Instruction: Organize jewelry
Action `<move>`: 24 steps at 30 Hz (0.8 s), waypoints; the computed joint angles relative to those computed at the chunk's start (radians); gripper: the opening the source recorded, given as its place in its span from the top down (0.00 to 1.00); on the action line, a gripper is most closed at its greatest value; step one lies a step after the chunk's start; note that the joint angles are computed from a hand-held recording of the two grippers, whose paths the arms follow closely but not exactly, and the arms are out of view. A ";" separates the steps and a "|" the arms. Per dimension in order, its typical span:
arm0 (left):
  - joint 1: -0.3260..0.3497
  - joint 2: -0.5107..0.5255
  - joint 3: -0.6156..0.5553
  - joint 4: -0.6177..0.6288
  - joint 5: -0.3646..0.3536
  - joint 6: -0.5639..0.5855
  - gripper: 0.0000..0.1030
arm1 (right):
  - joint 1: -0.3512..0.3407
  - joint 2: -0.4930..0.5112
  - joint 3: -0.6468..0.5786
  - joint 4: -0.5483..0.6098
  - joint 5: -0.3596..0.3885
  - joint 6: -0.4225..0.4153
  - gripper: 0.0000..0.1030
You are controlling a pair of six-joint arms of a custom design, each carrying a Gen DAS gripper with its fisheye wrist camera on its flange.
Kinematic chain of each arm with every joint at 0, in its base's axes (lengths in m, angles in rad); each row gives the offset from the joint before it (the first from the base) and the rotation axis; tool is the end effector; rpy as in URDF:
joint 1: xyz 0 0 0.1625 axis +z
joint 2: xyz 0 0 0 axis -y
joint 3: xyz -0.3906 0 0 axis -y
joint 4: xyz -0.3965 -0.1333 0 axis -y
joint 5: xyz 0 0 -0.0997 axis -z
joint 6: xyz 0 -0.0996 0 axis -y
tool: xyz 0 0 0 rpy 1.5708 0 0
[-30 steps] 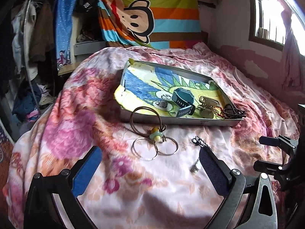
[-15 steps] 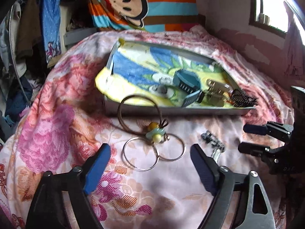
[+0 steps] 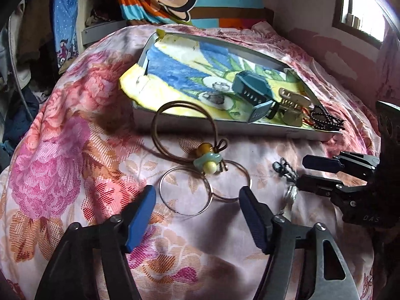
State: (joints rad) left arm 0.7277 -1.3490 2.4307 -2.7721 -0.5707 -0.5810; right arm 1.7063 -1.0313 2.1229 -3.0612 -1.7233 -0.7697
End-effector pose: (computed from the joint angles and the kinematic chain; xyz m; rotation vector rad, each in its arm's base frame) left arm -0.1376 -0.4133 0.1520 0.2253 2.2835 -0.9226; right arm 0.1865 -0.4929 0.0938 1.2007 -2.5692 0.4769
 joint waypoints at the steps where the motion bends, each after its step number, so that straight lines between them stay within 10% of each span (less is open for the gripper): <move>1: 0.004 -0.002 -0.001 0.003 -0.004 -0.005 0.40 | -0.002 0.005 -0.009 0.019 -0.003 0.007 0.63; 12: 0.014 -0.006 -0.003 0.022 0.000 -0.045 0.53 | 0.019 0.063 -0.059 0.042 -0.026 0.012 0.63; 24: 0.025 -0.038 0.003 0.055 -0.011 -0.144 0.91 | 0.001 0.057 -0.014 -0.059 -0.027 0.016 0.82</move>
